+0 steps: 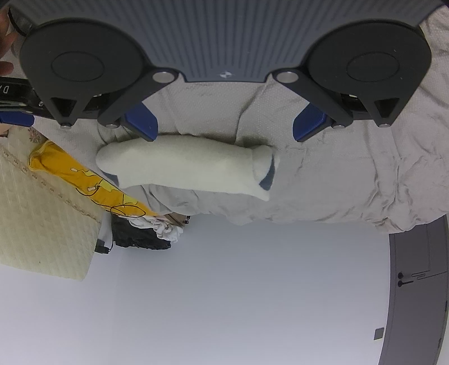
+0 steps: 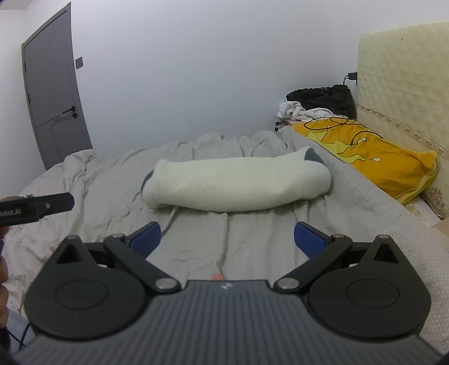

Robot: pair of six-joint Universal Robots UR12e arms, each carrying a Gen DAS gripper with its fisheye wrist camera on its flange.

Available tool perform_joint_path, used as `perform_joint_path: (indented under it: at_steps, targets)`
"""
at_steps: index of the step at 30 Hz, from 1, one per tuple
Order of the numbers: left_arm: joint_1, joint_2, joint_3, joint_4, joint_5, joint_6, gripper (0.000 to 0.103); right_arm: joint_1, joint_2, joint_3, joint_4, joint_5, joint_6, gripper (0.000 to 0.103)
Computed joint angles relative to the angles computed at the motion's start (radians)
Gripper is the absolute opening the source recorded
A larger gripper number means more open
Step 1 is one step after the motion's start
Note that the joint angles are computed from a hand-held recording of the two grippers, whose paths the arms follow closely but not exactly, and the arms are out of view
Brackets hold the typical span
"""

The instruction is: Fold large clothes

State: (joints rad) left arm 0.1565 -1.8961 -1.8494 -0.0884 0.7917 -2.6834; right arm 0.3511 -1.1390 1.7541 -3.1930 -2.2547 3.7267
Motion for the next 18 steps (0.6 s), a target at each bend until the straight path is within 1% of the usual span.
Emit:
perform_joint_path:
  at_steps: [5,10,18]
  targets:
    - [0.001,0.001,0.000,-0.016,-0.006,0.009,0.103,0.001,0.001,-0.001,0.005,0.003,-0.002,0.103]
    - [0.001,-0.002,0.003,-0.014,-0.008,0.009,0.103,-0.002,0.000,-0.001,0.007,0.015,-0.004,0.103]
    - [0.001,-0.003,0.004,-0.015,-0.010,0.014,0.103,-0.001,0.001,-0.002,0.003,0.013,-0.004,0.103]
